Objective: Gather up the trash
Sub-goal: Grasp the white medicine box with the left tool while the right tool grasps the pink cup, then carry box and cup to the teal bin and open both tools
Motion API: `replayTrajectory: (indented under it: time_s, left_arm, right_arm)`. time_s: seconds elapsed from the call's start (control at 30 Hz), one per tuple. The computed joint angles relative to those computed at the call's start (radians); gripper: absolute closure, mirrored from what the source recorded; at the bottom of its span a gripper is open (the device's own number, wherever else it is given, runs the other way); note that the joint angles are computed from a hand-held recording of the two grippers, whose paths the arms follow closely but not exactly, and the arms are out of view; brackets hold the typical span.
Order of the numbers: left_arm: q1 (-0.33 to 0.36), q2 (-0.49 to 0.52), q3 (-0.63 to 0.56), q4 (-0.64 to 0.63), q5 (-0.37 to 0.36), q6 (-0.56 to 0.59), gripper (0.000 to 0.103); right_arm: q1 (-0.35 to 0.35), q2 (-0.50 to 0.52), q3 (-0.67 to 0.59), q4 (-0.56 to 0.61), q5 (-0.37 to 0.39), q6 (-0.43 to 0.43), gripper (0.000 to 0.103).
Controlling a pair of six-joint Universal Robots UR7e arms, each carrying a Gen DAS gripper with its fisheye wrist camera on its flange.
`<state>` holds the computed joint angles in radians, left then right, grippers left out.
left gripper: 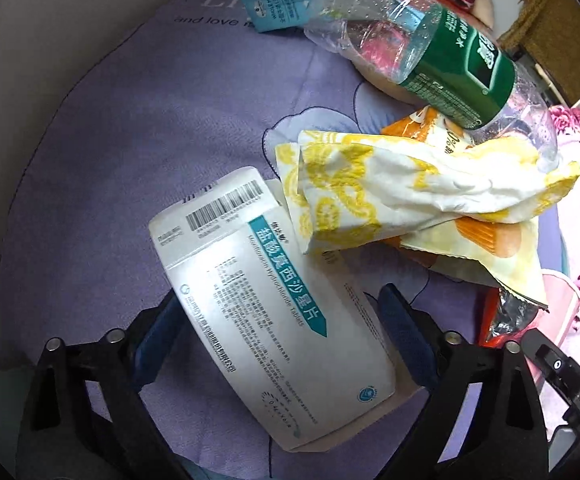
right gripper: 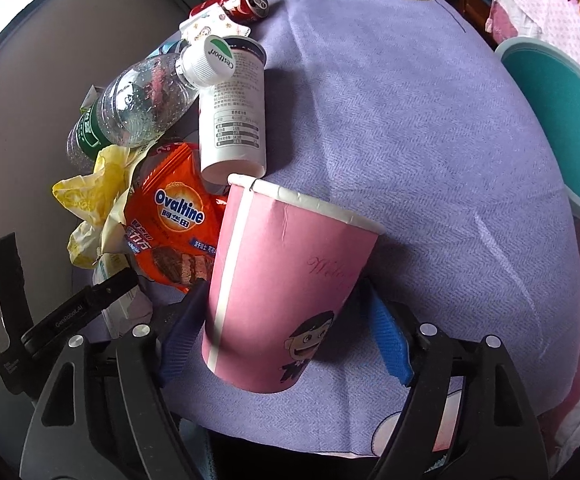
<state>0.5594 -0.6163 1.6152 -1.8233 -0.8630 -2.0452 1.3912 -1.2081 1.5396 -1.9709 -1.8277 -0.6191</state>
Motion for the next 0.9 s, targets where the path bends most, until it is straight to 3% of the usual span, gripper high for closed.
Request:
replayTrajectory:
  time_s: [0.03, 0.13, 0.23, 0.47, 0.67, 0.77, 0.9]
  left_arm:
    - [-0.007, 0.0, 0.003, -0.003, 0.006, 0.007, 0.027]
    - [-0.035, -0.008, 0.018, 0.004, 0.0, 0.002, 0.036]
    - [-0.067, -0.02, 0.031, 0.051, 0.0, -0.03, 0.037]
    - [-0.147, -0.051, 0.047, 0.122, 0.006, -0.058, 0.038]
    - [-0.174, -0.044, -0.025, 0.222, 0.07, -0.074, 0.038]
    - [-0.158, -0.024, -0.09, 0.219, 0.141, 0.016, 0.037]
    - [-0.123, 0.018, -0.167, 0.09, 0.222, 0.24, 0.037]
  right_arm:
    - [0.0, 0.004, -0.005, -0.002, 0.0, -0.001, 0.03]
    - [-0.003, 0.008, -0.012, 0.008, 0.025, -0.021, 0.037]
    - [-0.003, -0.006, -0.001, 0.003, 0.048, -0.078, 0.039]
    - [-0.004, -0.026, -0.012, 0.002, 0.069, -0.124, 0.039]
    - [-0.013, -0.037, -0.04, -0.005, 0.106, -0.121, 0.039]
    - [-0.019, -0.037, -0.077, -0.007, 0.135, -0.111, 0.039]
    - [-0.03, -0.019, -0.152, -0.025, 0.17, -0.084, 0.039]
